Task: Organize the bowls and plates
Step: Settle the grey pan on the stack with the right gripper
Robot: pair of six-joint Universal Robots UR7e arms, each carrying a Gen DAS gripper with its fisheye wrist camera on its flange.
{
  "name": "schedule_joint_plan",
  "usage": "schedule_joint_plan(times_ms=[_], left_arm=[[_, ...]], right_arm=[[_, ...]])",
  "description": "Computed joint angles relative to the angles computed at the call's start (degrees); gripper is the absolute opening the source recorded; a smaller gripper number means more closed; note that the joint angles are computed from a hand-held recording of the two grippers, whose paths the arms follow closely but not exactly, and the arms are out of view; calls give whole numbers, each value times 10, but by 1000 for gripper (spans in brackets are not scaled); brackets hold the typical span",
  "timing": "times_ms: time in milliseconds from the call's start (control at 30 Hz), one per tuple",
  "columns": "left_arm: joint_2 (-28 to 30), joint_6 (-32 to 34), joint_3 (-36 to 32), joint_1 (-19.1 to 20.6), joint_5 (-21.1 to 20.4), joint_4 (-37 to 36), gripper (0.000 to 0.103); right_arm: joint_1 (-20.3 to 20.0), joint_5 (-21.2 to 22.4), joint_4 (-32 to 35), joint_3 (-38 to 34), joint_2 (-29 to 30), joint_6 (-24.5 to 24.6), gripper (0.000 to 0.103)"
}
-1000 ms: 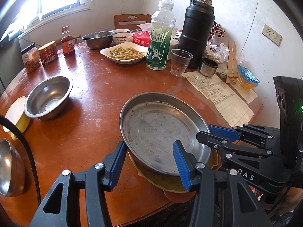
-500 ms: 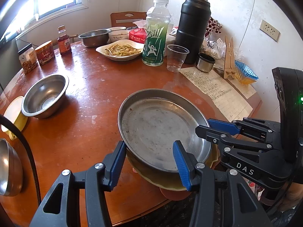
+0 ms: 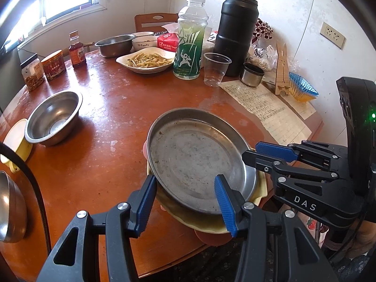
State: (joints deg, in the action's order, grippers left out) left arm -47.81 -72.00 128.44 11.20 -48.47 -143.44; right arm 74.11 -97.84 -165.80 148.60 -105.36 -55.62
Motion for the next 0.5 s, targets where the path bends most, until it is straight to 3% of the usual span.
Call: schedule_joint_plan(times_ms=[500], left_arm=[[-1,3,1,-5,1,2,51]], right_arm=[[4,1,-2,-3,1,9,33]])
